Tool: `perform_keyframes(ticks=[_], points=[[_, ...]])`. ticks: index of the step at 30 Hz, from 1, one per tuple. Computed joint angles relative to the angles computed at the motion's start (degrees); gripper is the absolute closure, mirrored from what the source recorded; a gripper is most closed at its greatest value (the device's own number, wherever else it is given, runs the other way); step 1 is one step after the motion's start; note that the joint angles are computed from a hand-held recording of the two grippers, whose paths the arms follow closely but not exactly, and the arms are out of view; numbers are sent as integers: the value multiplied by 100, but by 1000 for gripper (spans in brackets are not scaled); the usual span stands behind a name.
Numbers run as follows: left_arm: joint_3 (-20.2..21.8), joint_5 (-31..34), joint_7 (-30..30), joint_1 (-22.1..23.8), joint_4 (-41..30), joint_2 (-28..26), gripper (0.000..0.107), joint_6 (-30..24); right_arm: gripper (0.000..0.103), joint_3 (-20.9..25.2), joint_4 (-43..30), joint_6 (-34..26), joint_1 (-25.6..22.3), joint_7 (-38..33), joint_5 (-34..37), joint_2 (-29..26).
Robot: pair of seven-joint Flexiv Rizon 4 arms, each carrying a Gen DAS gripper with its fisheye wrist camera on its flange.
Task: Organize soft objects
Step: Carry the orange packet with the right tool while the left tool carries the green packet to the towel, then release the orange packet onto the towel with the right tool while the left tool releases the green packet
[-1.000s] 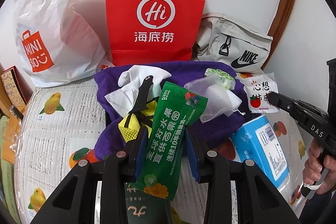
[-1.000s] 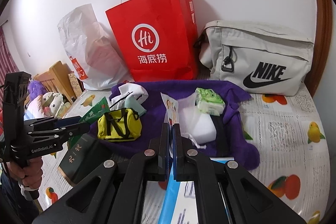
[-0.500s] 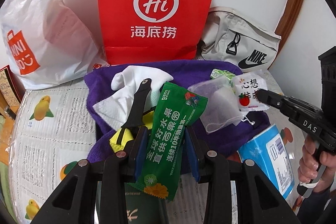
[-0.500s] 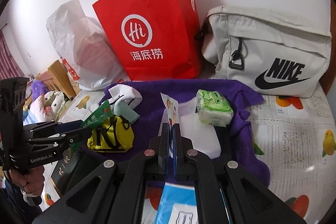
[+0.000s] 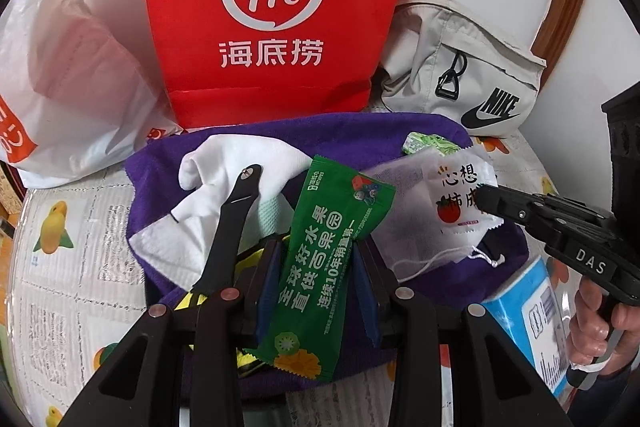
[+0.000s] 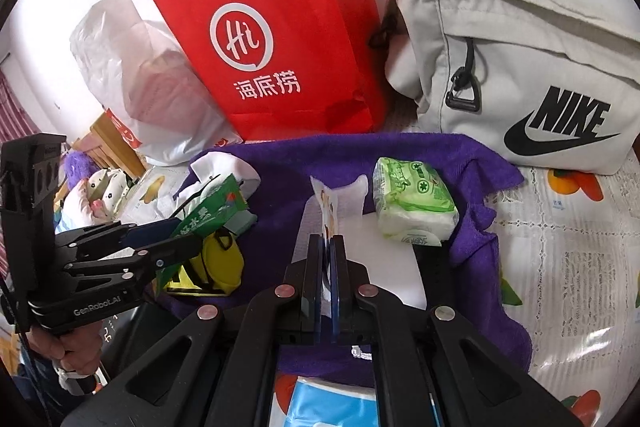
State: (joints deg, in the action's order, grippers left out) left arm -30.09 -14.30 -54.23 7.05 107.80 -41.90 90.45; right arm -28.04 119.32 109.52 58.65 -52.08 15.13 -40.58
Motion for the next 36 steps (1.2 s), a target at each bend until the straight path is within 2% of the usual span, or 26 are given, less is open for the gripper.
perform_keyframes(ticks=[8,21,25,28,30,32,36], points=[[239,-34,-59,-239,-216,-99,70,-90,97,-29,10,-152,-61,54,-122,-40],[373,-171,-54,-361,-323,-152,69,-217,93,-111,135,-328,-81,300,-308,54],[463,-239,-119,-412,-345,-138,65,-241,84,-292,220,-470,62,397,-403,69],[278,-326,-98,-256,-331,-157,61,-340,69,-369,296,-523,120,489,-474,101],[280,-353,-108,-264,-309,-145,59,-283,68,-508,377,-512,251,547,-470,101],[274,-356,-110,-263,-285,-114,51,-281,62,-695,433,-671,417,594,-517,125],[198,-338,-92,-207,-181,-41,48,-203,55,-1150,576,-918,826,766,-706,126]])
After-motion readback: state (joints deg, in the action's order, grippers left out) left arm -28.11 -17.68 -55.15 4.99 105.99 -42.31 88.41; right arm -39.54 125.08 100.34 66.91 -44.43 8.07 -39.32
